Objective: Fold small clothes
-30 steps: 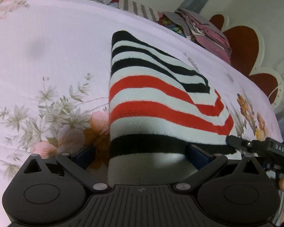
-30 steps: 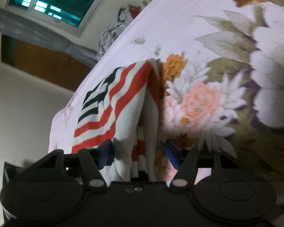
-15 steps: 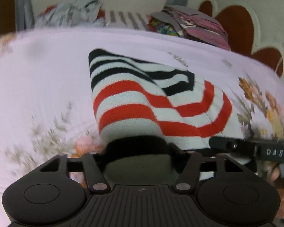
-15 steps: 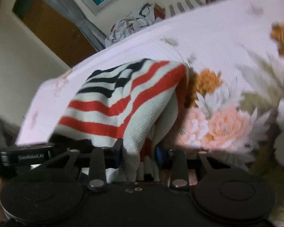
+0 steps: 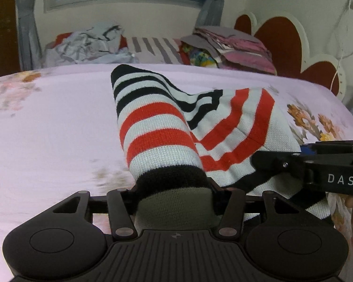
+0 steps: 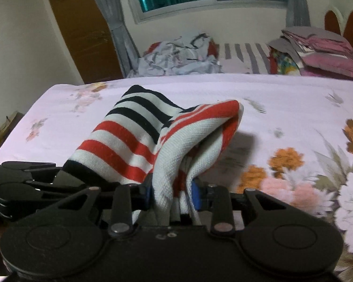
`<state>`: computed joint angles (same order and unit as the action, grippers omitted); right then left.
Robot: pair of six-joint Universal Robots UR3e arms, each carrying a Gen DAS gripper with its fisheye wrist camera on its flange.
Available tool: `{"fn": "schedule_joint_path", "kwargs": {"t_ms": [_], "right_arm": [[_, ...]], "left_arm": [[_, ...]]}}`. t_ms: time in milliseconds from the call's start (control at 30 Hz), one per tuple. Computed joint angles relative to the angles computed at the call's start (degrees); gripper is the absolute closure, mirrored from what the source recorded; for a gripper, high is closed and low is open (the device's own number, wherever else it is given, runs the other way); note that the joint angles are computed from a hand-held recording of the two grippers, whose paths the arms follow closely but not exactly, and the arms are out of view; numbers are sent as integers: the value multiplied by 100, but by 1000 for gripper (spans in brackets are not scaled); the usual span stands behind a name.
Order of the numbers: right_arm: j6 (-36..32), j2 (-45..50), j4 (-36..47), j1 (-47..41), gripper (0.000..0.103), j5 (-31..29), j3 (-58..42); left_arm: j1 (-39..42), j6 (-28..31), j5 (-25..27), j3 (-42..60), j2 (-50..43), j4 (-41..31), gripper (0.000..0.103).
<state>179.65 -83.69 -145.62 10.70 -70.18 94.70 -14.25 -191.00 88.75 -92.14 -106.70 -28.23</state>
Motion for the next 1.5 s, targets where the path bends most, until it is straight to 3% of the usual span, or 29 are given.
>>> {"fn": "schedule_joint_path", "kwargs": {"t_ms": [167,433,600,733,800,933,967,1067,1233,1300,1333,1433,1467,1500], "right_arm": [[509,566,-82,1011,73,-596,-764],[1136,1868,119,2095,73,-1125,-2429],[1505,2638,219,2513,73,-1399,-3267],[1702,3054,336,2631,73,-1510,-3673],[1852,3144,375,2623,73,-1524,-3669],[2094,3076,190,2459,73,-1406,-3147],[2140,3073,126,2424,73,-1371,-3040],[2509,2957,-332,2292,72,-1142,-2489],[2864,2817,-771,2175,71,-944,-1999],[2686,2756,-427,2271,71,-1121,-2215],[2450,2671,-232,2347,69,-1264,-2317],[1965,2530,132,2653,64,-2134,-2674],[1910,2510,114,2699,69,-2313,-2764],[1897,2551,183,2697,72,-2318,-2948]], "left_arm": [[968,611,-521,-1201,1140,64,51],[2699,1879,-1461,-2313,2306,-261,51],[3544,2729,-1928,-2568,2346,-416,51],[3842,3002,-2145,-2577,2047,-474,50],[3896,3046,-2186,-2572,1838,-466,48],[3835,3096,-2004,-2808,1652,18,20],[3773,3129,-1948,-2847,1628,142,18],[3793,3242,-2008,-2915,1618,237,14],[4414,3410,-2648,-3014,1809,-231,14],[4616,3444,-2693,-3263,2308,-262,15],[4802,3610,-2814,-3486,2708,-195,20],[5234,3944,-3193,-3506,3250,-364,48],[5231,3955,-3257,-3345,3143,-366,56],[5143,3924,-3261,-3157,2943,-299,57]]}}
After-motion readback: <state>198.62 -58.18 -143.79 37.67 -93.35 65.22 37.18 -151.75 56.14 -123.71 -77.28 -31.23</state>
